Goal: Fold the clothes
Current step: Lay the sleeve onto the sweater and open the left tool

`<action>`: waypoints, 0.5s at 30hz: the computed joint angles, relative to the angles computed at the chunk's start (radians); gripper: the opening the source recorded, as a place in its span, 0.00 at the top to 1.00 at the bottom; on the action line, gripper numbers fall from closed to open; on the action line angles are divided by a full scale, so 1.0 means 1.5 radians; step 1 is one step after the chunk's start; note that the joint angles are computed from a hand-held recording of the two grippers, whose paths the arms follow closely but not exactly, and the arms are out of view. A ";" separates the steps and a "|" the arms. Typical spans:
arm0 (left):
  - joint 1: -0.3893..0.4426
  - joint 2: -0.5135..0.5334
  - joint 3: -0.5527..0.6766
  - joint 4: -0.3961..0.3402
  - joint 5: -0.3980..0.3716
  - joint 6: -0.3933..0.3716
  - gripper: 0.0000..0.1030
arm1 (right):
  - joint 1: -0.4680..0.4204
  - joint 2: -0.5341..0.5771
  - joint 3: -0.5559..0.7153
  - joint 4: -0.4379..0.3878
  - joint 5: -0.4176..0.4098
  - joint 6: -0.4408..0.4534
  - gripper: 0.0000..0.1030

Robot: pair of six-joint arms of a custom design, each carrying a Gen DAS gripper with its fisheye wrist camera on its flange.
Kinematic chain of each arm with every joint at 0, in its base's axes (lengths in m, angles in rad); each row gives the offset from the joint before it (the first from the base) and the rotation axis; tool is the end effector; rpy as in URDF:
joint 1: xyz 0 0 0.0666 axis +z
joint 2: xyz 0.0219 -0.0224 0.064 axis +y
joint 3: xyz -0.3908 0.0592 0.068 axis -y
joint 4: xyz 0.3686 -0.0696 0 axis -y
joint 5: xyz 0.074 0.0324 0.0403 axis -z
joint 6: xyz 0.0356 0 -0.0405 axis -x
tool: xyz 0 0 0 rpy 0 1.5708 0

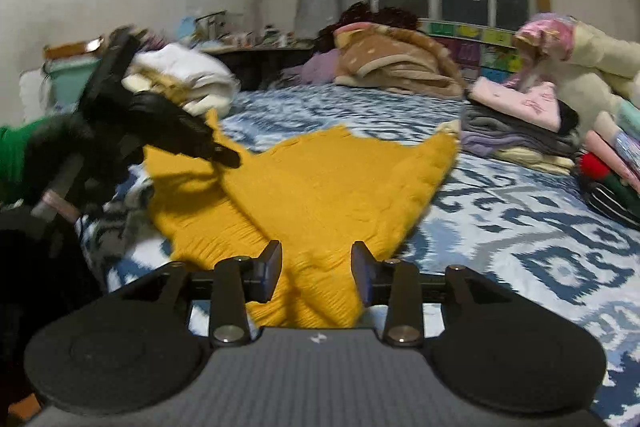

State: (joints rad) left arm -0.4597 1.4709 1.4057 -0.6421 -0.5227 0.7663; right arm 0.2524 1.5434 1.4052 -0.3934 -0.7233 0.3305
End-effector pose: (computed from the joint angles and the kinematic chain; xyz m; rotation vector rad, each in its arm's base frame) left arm 0.4540 -0.2054 0.4339 -0.5913 2.0884 -0.0998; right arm 0.5083 0.1550 0.4211 -0.9814 1.7771 0.7057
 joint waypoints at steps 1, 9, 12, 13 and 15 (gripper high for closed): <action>0.001 0.003 0.001 -0.003 0.004 -0.001 0.92 | 0.002 0.002 -0.005 0.023 -0.002 -0.012 0.59; 0.010 -0.001 -0.018 0.019 0.022 0.022 0.92 | 0.021 0.046 0.058 -0.126 0.020 0.069 0.49; 0.012 0.002 -0.018 0.021 0.026 0.028 0.92 | 0.013 0.044 0.056 -0.099 -0.001 0.041 0.50; 0.013 0.002 -0.018 0.021 0.028 0.029 0.92 | 0.013 0.042 0.051 -0.077 -0.004 0.024 0.50; 0.014 0.006 0.000 -0.017 0.033 0.042 0.85 | 0.016 0.044 0.051 -0.064 0.003 0.014 0.49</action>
